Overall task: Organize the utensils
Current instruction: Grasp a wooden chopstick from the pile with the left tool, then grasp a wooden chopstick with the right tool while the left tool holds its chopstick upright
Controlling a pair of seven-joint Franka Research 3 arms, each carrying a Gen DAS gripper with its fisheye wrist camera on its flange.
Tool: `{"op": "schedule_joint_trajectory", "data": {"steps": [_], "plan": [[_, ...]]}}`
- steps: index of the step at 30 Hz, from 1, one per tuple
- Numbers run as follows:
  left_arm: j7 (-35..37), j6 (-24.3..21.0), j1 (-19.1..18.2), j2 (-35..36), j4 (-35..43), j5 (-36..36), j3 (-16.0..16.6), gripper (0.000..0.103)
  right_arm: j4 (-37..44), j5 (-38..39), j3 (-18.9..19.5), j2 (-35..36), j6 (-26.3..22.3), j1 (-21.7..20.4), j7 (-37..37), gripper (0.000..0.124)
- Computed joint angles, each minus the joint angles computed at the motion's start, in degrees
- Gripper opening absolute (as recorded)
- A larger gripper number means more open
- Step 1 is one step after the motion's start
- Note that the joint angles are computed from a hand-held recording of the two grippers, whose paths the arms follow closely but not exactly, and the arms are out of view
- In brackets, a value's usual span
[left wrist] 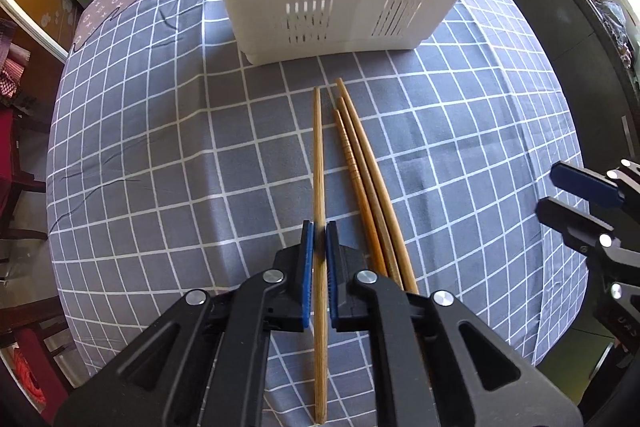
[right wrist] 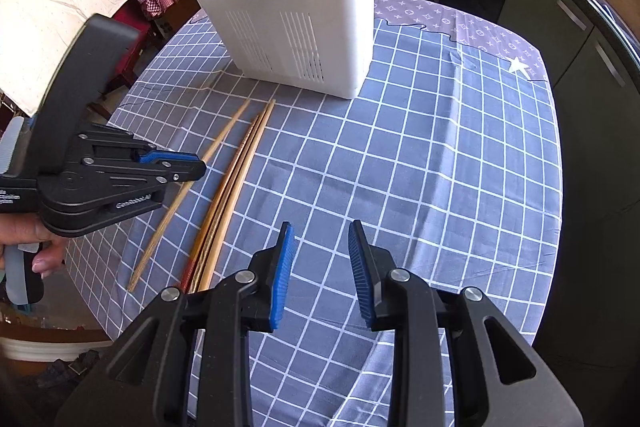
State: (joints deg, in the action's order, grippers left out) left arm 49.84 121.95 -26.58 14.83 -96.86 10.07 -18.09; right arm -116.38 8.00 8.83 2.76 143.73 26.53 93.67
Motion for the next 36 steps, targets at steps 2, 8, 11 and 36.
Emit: {"op": "schedule_joint_trajectory", "data": {"steps": [2, 8, 11, 36], "plan": [[0.45, 1.96, 0.42, -2.29, -2.17, -0.14, -0.01, 0.006, 1.67, 0.63, 0.12, 1.63, -1.09, 0.13, 0.06, 0.029], [1.30, 8.00, 1.37, -9.92, -8.58, 0.43, -0.01, 0.006, 8.94, 3.99, 0.51, 8.07, -5.50, 1.09, -0.52, 0.029], [2.33, 10.70, 1.84, -13.64, -11.38, -0.39, -0.07, 0.006, 12.80, 3.92, 0.48, 11.11, -7.25, 2.05, 0.28, 0.028], [5.19, 17.52, 2.47, -21.85, -18.54, 0.46, -0.17, 0.006, 24.58, -5.55, -1.66, 19.05, -15.55, 6.75, 8.62, 0.020]]}}
